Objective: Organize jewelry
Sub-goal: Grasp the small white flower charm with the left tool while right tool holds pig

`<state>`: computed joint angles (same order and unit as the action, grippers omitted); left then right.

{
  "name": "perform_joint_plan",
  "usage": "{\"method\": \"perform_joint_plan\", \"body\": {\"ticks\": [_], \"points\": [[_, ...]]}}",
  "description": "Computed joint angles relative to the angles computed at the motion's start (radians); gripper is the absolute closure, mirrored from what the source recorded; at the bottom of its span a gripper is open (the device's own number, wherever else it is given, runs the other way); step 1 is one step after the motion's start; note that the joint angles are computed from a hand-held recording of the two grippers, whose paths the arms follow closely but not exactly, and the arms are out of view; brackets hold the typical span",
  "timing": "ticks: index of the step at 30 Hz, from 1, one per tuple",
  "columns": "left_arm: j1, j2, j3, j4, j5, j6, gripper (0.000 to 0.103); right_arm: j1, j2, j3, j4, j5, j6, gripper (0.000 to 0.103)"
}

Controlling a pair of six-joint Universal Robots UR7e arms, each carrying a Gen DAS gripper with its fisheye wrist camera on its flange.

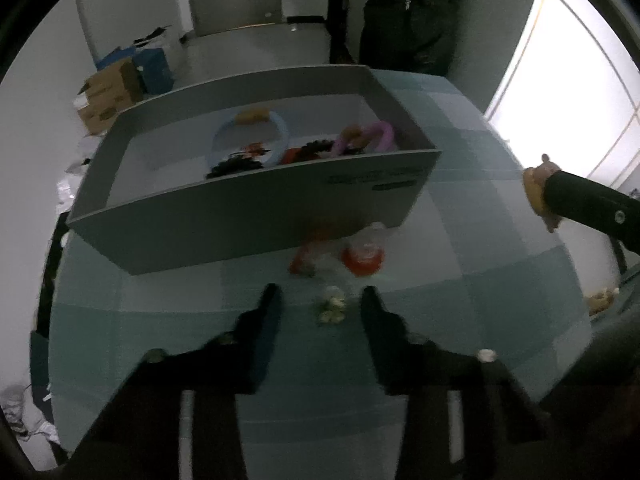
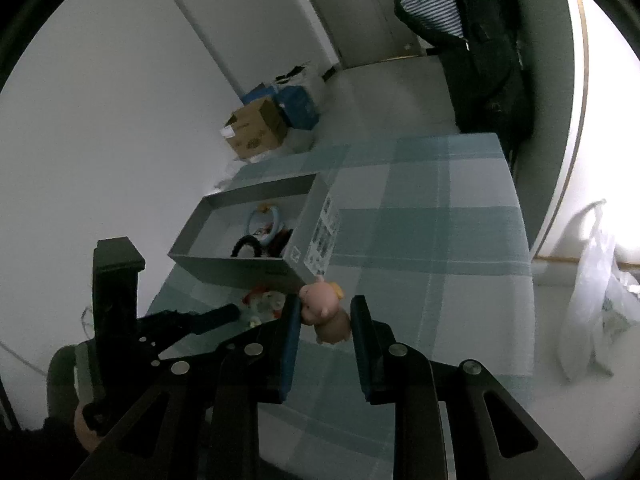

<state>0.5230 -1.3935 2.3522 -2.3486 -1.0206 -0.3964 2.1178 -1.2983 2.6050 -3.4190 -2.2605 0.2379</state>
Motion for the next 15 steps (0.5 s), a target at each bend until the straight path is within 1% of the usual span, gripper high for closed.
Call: {"method": "perform_joint_plan", "body": {"ticks": [1,3,6,12,15], "points": [[0.007,-0.002,-0.003,-0.005,-0.031,0.010,0.092,0.001,-0.002,0.000,0.001,-0.001,0.004,0.079],[0.015,-0.012,-0.004,-0.006,-0.064,0.026,0.096,0.003,-0.010,0.003,-0.002,0.005,0.006,0.079],[0.019,-0.019,-0.005,-0.004,-0.105,0.043,0.096,0.014,-0.016,0.006,-0.006,0.000,0.003,0.079],[0.011,-0.033,-0.004,-0.006,-0.141,0.058,0.096,0.014,-0.023,0.014,-0.024,-0.002,0.009,0.079],[0.001,-0.057,-0.004,-0.003,-0.156,0.045,0.096,0.015,-0.025,0.016,-0.029,0.001,0.014,0.079]]}}
